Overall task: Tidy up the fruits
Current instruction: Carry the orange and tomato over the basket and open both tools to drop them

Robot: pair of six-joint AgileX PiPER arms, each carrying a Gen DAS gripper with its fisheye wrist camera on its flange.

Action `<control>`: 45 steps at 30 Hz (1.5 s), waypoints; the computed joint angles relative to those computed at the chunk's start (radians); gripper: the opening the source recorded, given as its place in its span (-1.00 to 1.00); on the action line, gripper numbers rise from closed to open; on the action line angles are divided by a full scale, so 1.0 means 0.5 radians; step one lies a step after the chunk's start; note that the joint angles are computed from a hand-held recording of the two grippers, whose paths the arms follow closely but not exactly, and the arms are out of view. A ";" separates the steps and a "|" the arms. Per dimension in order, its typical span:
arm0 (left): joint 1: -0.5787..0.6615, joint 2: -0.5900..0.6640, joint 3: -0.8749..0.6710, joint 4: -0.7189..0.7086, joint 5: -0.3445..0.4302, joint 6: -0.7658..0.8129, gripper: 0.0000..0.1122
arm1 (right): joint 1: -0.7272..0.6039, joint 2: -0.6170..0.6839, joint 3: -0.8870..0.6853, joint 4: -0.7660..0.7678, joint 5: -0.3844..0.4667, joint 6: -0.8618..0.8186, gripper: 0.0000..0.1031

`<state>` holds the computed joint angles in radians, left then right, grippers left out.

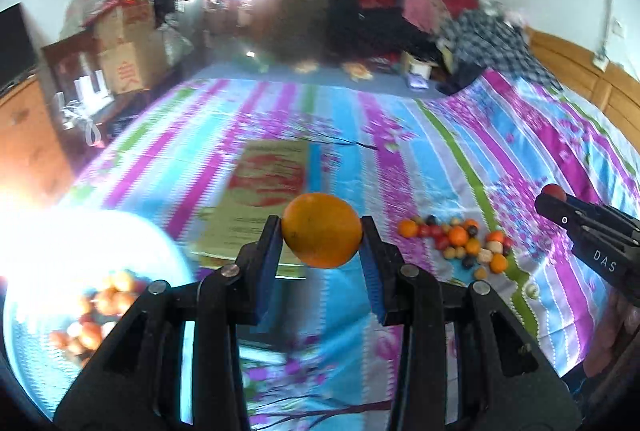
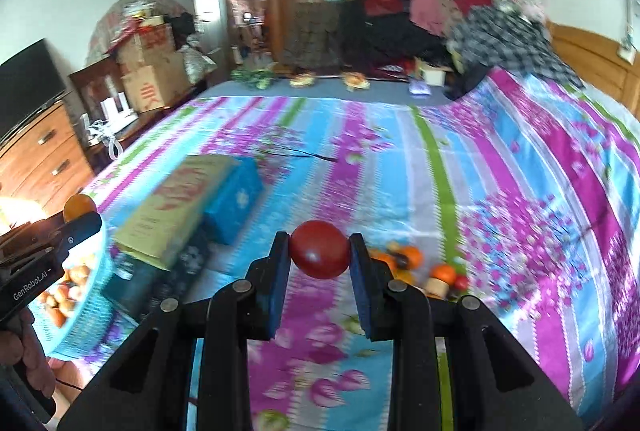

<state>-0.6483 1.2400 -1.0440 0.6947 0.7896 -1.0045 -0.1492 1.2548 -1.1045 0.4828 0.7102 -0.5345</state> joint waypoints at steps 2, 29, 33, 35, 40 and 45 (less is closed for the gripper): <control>0.058 -0.113 0.038 0.002 0.066 0.016 -0.31 | 0.218 -0.023 -0.059 -0.155 -0.003 0.227 -0.37; 2.329 -0.683 0.462 -1.815 0.044 2.282 -0.30 | 1.878 0.801 -1.062 -0.720 0.398 1.263 -0.37; 2.590 -0.606 0.503 -2.014 0.094 2.600 -0.30 | 1.923 0.968 -1.178 -0.679 0.505 1.235 -0.37; 2.670 -0.553 0.516 -2.059 0.116 2.686 -0.31 | 1.948 1.045 -1.222 -0.670 0.546 1.224 -0.37; 2.807 -0.419 0.543 -2.173 0.187 2.892 -0.31 | 1.989 1.164 -1.306 -0.667 0.615 1.213 -0.37; 2.789 -0.326 0.549 -2.121 0.199 2.873 -0.30 | 2.013 1.267 -1.396 -0.679 0.679 1.223 -0.37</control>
